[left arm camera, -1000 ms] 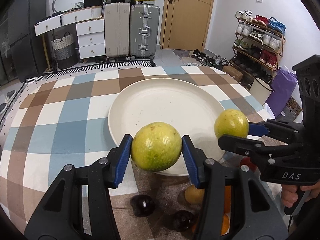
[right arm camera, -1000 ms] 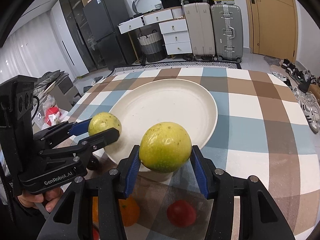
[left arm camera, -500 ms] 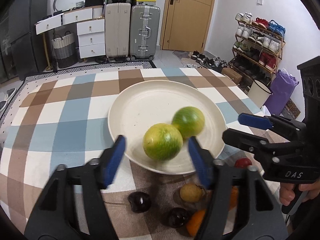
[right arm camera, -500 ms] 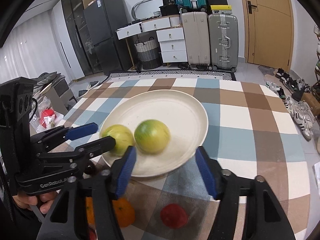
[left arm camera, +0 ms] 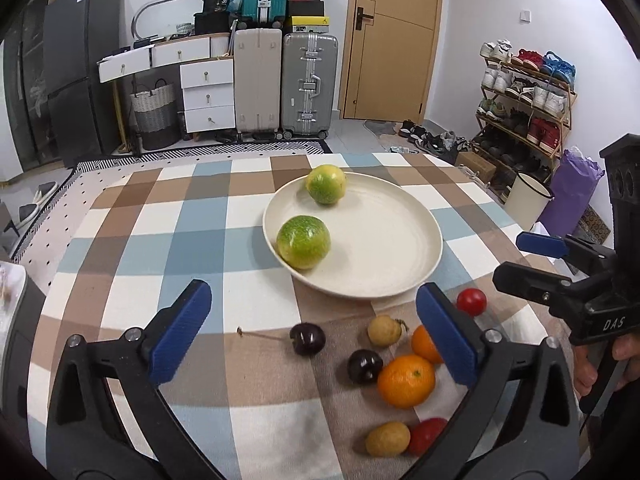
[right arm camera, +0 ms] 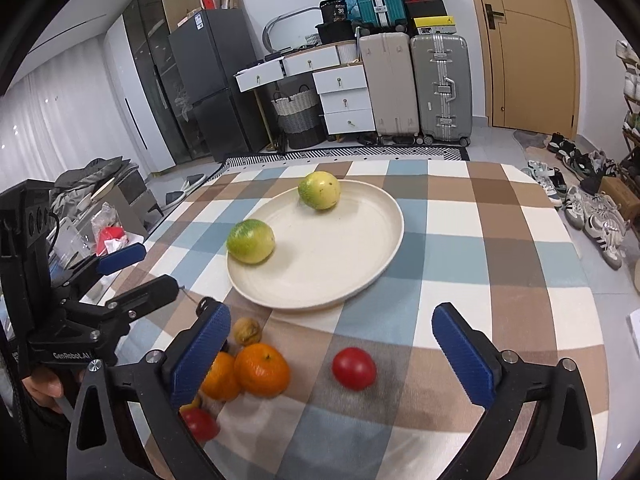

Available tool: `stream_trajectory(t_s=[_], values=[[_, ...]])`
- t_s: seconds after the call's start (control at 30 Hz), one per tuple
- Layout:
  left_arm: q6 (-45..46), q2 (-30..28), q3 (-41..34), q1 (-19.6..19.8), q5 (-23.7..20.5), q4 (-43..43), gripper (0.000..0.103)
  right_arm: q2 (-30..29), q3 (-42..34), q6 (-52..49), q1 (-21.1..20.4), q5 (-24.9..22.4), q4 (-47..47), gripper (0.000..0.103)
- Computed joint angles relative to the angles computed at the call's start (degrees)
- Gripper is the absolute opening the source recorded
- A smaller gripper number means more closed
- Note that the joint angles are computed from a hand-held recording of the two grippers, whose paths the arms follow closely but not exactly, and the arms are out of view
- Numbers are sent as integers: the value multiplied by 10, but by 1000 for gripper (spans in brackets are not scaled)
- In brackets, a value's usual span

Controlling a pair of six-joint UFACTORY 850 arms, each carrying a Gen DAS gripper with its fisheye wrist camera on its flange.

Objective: Organize fruits
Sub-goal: 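Open both tools to drop the citrus fruits onto the plate, then grasp the red tomato beside the oranges with the right tool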

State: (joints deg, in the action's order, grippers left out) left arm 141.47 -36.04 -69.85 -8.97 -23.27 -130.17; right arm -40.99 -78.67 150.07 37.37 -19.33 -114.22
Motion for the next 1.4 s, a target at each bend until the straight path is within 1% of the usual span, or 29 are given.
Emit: stream_trajectory(t_s=[0.17, 0.33, 0.47, 0.6, 0.73, 0.83, 1.03, 1.1, 1.2, 1.4], values=[[24, 26, 41, 8, -6, -24, 102, 13, 22, 10, 10, 1, 3, 102], [26, 47, 74, 15, -10, -27, 102, 18, 33, -14, 17, 8, 37, 102], [21, 56, 92, 18, -7, -21, 102, 17, 36, -63, 24, 11, 86, 102], [18, 55, 99, 20, -4, -18, 102, 13, 33, -143, 31, 12, 166, 102], [15, 54, 104, 19, 3, -12, 102, 11, 35, -146, 37, 17, 172, 102], [-8, 51, 107, 20, 3, 13, 102, 7, 34, -166, 38, 19, 198, 102], [-3, 49, 115, 19, 9, 16, 102, 4, 36, -191, 40, 27, 230, 102], [-3, 46, 115, 19, 14, 14, 102, 3, 37, -187, 42, 31, 229, 102], [-36, 43, 114, 22, 12, 47, 102, 1, 39, -163, 46, 42, 210, 102], [-40, 42, 121, 25, 18, 52, 102, -13, 20, -214, 56, 53, 244, 102]])
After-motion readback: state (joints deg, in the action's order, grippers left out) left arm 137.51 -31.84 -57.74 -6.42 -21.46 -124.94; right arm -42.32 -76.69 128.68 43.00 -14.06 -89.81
